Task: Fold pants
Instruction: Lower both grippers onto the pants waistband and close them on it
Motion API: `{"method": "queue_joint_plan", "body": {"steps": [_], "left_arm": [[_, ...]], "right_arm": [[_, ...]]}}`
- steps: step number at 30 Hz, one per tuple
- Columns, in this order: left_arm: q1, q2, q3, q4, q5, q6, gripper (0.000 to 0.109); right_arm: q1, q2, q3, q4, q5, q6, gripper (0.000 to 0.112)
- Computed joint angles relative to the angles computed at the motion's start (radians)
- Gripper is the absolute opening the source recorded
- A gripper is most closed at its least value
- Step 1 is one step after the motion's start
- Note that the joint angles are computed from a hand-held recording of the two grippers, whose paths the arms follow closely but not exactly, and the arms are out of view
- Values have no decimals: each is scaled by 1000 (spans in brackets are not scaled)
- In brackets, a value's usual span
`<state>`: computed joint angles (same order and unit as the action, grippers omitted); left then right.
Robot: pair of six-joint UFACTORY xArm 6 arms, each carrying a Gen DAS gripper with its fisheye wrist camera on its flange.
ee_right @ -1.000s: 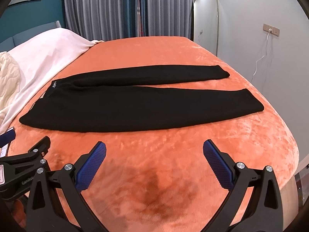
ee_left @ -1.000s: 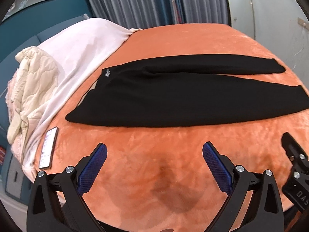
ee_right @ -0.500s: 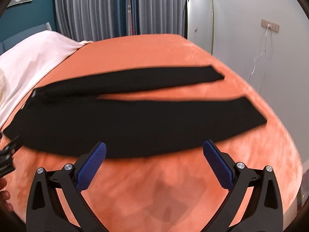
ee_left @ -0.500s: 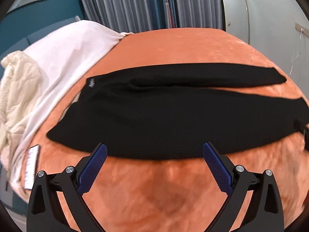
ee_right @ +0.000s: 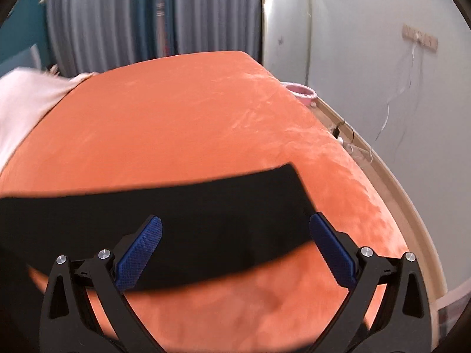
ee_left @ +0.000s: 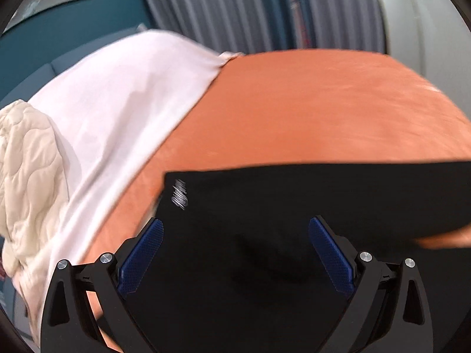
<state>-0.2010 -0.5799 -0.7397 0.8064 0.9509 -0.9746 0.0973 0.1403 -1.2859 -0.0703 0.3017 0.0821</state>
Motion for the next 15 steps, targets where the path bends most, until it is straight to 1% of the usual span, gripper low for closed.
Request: {"method": "queue_joint_plan", "body": {"steps": [1,2,3,4,5,6,7,9,10,12,13,14,15], "left_arm": [[101,58,-35,-49,-61,77,97],[161,104,-66,-68,-81,113,97],[205,155,-106,-54,-72,106,97],[269,217,-147,-55,-97,120,97],[312,262,-177,-72,-115,147,97],[368,333,-226,-105,-131,190,97],[408,383,-260,-153,-144,230,97],[469,462,-314,-257,-152,278,97],[503,502,-337,-360,-164,333,97],[533,554,-372,-482,-149,393,97],[549,567,-366,-564,-159,437,97],[554,574,-361,-604,-165,463,97],[554,581,-361,-607,-164,466,98]], "right_arm": [[-13,63,-81,2,29,4,98],[-21,105,-135,9,53,2,98],[-28,147,-190,6,78,5,98],[-35,199,-263,-23,115,30,98],[-40,250,-335,-12,160,21,98],[-42,285,-386,1,195,11,98],[-45,330,-449,-12,228,32,98],[-49,384,-527,21,272,6,98],[-51,418,-570,31,288,0,98],[-53,461,-628,58,317,-27,98],[-53,489,-667,60,342,-26,98],[-55,523,-717,70,381,-32,98],[-57,570,-788,72,427,-28,98]]}}
